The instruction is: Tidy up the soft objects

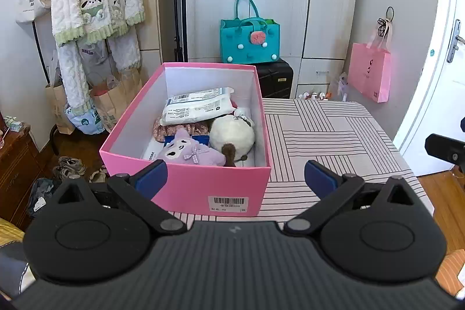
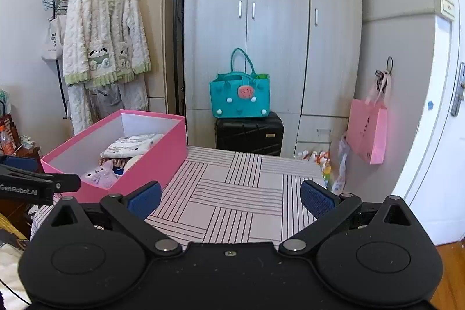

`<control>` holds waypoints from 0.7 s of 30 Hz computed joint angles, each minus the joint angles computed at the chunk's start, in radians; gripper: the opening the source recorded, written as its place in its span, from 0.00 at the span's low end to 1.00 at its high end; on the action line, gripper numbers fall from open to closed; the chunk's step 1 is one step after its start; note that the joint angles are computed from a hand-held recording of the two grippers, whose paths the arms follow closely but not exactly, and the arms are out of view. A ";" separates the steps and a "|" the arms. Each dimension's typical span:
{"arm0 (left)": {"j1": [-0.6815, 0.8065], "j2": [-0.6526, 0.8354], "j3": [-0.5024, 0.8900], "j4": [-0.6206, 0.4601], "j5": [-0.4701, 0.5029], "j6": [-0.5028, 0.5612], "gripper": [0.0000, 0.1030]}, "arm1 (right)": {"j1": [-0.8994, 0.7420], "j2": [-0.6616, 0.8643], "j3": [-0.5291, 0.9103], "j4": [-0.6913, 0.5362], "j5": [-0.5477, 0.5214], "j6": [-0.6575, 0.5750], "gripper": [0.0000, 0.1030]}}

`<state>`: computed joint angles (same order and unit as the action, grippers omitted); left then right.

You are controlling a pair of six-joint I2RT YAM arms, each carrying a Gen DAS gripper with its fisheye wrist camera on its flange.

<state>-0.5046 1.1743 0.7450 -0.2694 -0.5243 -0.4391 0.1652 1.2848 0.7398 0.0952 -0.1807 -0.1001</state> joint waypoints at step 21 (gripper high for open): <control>-0.055 -0.060 -0.046 0.035 -0.090 0.035 0.99 | -0.024 0.019 0.012 -0.074 -0.046 0.073 1.00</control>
<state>-0.5595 1.1143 0.6995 -0.2347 -0.6142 -0.4044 0.1415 1.3042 0.7522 0.0209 -0.2264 -0.0266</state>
